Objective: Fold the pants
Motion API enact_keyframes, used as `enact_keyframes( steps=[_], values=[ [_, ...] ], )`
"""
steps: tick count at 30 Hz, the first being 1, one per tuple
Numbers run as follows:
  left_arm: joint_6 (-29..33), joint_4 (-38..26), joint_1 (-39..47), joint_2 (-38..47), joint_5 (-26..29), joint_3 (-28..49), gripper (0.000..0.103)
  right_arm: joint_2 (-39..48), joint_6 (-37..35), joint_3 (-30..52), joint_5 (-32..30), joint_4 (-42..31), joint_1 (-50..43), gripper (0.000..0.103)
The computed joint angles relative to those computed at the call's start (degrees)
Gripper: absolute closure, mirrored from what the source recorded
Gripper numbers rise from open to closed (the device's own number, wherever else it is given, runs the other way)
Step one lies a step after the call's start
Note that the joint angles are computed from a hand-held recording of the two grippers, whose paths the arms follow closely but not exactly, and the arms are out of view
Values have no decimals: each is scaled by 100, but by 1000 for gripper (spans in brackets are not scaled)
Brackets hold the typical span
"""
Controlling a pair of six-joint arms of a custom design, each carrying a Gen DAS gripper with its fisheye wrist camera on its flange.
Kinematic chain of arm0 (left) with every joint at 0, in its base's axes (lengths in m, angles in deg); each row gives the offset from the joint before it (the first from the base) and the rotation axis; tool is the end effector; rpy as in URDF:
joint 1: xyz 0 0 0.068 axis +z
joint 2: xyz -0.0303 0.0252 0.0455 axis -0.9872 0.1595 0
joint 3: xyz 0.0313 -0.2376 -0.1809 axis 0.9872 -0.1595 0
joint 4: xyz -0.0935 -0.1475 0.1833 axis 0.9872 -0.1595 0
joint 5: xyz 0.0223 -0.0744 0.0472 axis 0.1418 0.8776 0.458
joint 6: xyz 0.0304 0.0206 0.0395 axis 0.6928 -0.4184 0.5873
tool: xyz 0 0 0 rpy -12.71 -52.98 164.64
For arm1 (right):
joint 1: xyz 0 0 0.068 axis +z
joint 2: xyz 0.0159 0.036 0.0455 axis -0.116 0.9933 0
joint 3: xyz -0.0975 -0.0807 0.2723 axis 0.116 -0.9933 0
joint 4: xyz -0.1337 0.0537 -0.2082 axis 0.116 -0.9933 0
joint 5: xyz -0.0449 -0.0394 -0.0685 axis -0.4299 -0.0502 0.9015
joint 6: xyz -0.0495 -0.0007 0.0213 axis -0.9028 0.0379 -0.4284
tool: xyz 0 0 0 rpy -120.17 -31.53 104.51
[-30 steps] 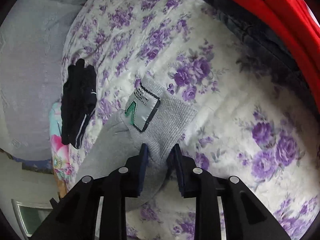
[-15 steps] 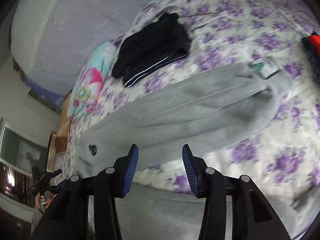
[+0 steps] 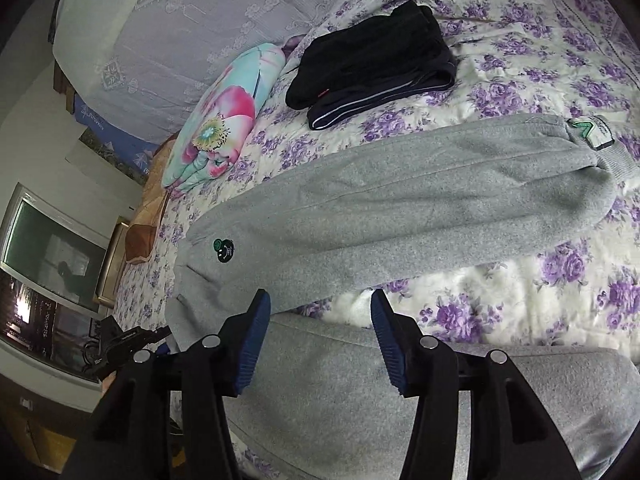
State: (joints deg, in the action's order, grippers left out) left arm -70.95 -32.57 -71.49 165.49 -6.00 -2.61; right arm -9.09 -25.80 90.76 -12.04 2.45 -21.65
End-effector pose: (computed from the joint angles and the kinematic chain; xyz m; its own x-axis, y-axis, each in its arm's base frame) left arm 0.4019 0.0416 0.1003 -0.9705 -0.2373 -0.0438 -0.1447 0.7176 -0.6813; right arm 0.1624 -0.0308 0.1919 -0.6205 0.6916 -0.3698 0.4435 0.6983 0.5619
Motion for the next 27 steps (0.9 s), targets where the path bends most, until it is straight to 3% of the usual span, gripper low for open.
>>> enact_keyframes(
  steps=[5,10,14,17,19,21,27],
  values=[
    [324,-349,240,-620,-16,-158,83,414,149,149,283,453,497,51],
    [349,-735,172,-117,-572,228,80,1981,78,562,831,1337,1488,51],
    [331,-311,194,-783,-778,-220,68,3067,-229,973,1447,1447,1944,51],
    [473,61,132,-1360,-1072,-463,68,3794,-311,1018,1244,1540,1804,51],
    [609,221,-185,-1594,-1525,-497,64,3815,-436,869,1228,1813,1790,51],
    [688,429,-585,-1642,-1849,-522,46,3718,-497,973,1315,1542,1858,51],
    [725,897,-1641,-1393,-2070,-488,44,2776,-280,847,1609,1140,1976,46]
  ],
)
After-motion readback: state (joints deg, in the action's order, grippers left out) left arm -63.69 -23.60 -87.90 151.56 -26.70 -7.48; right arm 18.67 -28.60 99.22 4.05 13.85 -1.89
